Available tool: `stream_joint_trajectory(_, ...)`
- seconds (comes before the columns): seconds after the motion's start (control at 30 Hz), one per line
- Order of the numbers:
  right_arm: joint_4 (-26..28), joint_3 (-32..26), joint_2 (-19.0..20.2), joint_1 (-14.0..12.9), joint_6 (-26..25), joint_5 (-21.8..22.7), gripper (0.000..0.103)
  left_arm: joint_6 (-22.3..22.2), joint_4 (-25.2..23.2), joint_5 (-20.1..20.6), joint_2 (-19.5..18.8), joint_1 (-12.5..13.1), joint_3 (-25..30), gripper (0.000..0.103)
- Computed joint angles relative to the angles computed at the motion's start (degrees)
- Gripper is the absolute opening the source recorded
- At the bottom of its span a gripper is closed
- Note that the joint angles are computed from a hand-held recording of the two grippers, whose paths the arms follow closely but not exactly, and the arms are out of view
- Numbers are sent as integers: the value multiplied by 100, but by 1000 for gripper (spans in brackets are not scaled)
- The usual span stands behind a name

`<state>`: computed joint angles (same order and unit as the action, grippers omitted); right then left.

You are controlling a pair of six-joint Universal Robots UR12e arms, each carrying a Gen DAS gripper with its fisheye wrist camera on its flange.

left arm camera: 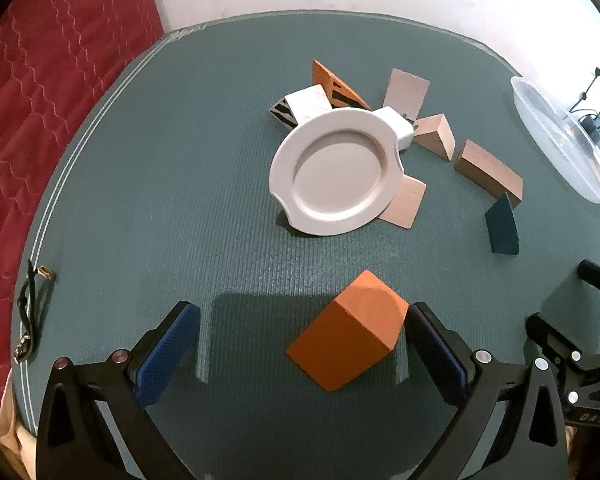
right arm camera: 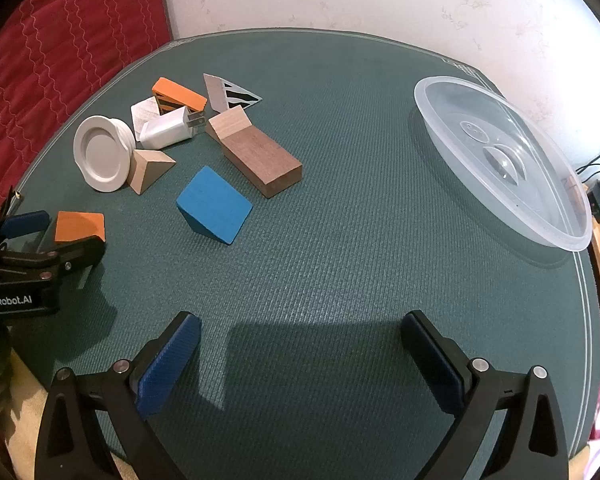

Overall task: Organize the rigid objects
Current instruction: 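Grasp the orange block with the left gripper while the right gripper grasps the blue wedge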

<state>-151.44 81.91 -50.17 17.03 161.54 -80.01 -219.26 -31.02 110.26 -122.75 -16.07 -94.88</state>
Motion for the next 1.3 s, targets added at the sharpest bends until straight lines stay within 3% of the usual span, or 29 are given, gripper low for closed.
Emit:
stream_joint_trajectory(0.07, 2, 1, -2, -2, -8, 2, 103, 59, 186, 27, 9, -10, -71, 100)
stream_joint_trajectory(0.17, 16, -7, 2, -20, -40, 24, 103, 203, 383, 69, -12, -88, -73, 85)
stream_joint_trajectory(0.33, 33, -18, 7, -48, -89, 58, 103, 645, 770, 109, -38, -174, -118, 50)
stream_joint_trajectory(0.43, 37, -20, 7, -56, -106, 64, 103, 744, 875, 154, -38, -205, -147, 43)
stream_joint_trajectory(0.73, 192, -60, -4, -43, -133, 75, 103, 417, 1026, 137, -12, -135, -219, 39)
stream_joint_trajectory(0.97, 443, -298, 78, -48, -385, 710, 101, 345, 1016, 212, -39, -150, -199, 39)
stream_joint_trajectory(1.1, 815, -618, 230, -52, -650, 1154, 79, 266, 1075, 225, -33, -152, -241, 39)
stream_joint_trajectory(1.3, 866, -940, 430, -11, -1158, 1403, 71, 261, 1098, 276, -26, -155, -271, 39)
